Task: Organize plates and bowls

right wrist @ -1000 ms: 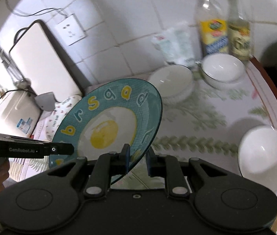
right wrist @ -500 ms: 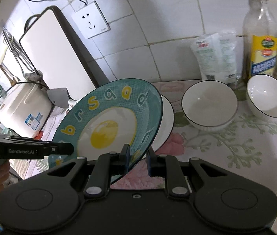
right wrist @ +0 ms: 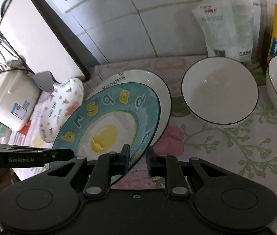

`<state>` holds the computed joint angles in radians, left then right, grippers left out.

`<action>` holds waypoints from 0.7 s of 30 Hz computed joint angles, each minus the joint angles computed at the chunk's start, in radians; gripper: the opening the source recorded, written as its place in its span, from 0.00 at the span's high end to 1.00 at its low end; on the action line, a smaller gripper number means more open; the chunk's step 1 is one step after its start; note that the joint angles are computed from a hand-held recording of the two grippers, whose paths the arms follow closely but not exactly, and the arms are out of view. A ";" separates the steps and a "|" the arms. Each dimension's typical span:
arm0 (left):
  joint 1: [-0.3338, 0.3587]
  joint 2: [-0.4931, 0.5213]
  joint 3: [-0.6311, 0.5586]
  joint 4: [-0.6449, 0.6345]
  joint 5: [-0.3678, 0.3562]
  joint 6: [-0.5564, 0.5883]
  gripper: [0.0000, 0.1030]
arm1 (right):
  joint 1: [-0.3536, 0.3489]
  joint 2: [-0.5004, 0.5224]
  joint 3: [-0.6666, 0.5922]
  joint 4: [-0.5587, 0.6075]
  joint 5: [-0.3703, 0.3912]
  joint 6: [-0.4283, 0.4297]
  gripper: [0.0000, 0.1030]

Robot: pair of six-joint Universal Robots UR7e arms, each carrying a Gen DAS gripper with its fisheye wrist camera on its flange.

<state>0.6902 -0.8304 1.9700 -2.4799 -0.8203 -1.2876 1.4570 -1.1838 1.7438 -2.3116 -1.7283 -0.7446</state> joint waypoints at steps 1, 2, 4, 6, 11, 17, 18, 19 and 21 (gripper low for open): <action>0.007 0.004 -0.002 -0.004 -0.004 -0.003 0.73 | 0.002 0.008 -0.003 -0.001 -0.011 -0.003 0.79; 0.013 0.007 -0.004 -0.005 -0.008 -0.007 0.73 | 0.003 0.015 -0.007 0.000 -0.017 0.001 0.79; 0.023 0.011 -0.010 -0.002 -0.014 -0.010 0.73 | 0.006 0.027 -0.015 0.006 -0.028 0.010 0.79; 0.029 0.015 -0.021 0.010 -0.011 -0.010 0.73 | 0.009 0.038 -0.024 0.007 -0.039 0.013 0.79; 0.043 0.015 -0.040 0.027 -0.011 -0.014 0.73 | 0.023 0.060 -0.031 -0.019 -0.061 0.013 0.79; 0.060 0.020 -0.067 0.053 -0.037 -0.027 0.73 | 0.063 0.094 -0.030 -0.079 -0.150 -0.010 0.73; 0.065 0.020 -0.069 0.049 -0.053 -0.030 0.73 | 0.070 0.099 -0.021 -0.108 -0.171 -0.024 0.71; 0.072 0.020 -0.069 0.041 -0.069 -0.039 0.73 | 0.077 0.108 -0.016 -0.135 -0.191 -0.032 0.70; 0.083 0.019 -0.065 0.016 -0.102 -0.049 0.73 | 0.091 0.125 -0.017 -0.164 -0.234 -0.022 0.69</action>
<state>0.7733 -0.8114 1.9052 -2.4642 -0.9226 -1.3371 1.5485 -1.0585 1.7264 -2.4753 -1.9623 -0.7663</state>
